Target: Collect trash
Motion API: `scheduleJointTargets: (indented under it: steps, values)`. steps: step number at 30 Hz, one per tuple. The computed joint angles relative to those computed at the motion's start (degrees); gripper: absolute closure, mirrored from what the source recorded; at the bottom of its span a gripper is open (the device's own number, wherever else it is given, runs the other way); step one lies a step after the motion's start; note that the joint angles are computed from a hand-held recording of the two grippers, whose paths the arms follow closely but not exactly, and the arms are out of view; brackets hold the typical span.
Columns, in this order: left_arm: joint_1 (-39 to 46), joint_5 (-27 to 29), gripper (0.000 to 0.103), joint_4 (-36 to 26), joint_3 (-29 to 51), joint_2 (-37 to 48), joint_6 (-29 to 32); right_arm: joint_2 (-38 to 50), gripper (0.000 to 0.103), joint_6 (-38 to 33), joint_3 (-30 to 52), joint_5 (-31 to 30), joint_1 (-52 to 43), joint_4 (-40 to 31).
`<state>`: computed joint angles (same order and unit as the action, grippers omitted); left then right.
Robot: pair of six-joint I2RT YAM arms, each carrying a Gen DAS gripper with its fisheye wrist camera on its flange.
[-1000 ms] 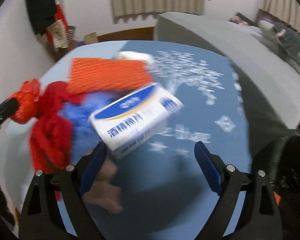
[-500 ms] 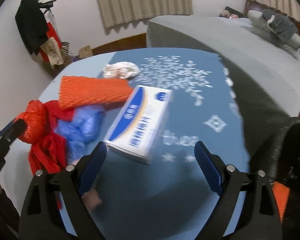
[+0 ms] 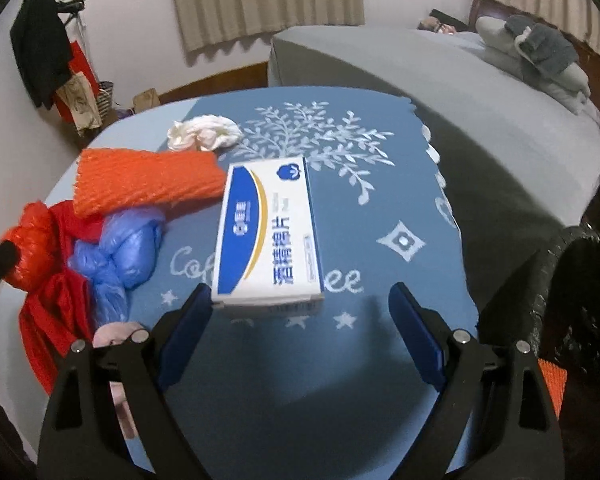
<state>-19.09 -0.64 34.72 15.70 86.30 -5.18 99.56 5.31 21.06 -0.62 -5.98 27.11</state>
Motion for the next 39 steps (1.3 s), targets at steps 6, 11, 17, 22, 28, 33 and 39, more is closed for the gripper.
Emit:
scheduleJointTargets:
  steps: [6,11,17,22,28,33,39]
  values:
    - [-0.6,-1.5,0.072,-1.2,0.6,0.2,-0.1,5.4,0.038,1.5,3.6,-1.7,1.7,1.0]
    - [-1.9,-3.1,0.072,-1.7,0.9,0.4,-0.5,6.7,0.049,0.3,5.3,-1.8,2.4,0.2]
    - [-3.3,-4.6,0.072,-2.9,0.8,-1.5,-1.2,-1.3,0.050,-1.7,1.2,-2.8,1.1,-0.4]
    - [-4.6,-5.2,0.072,-5.2,0.2,-5.9,-1.5,-10.7,0.050,-2.7,-1.5,-5.1,-1.6,-6.2]
    - [-7.6,-6.0,0.072,-10.2,-0.2,-14.3,-2.0,-23.7,0.050,-5.5,-5.3,-7.7,-6.5,-14.2]
    - [-13.6,-8.9,0.072,-14.2,0.9,-19.1,-3.5,-35.4,0.050,-9.5,-7.5,-12.0,-13.7,-22.7]
    - [-22.3,-12.5,0.072,-15.6,2.7,-19.5,-5.4,-48.6,0.050,-17.2,-8.2,-19.0,-27.4,-35.6]
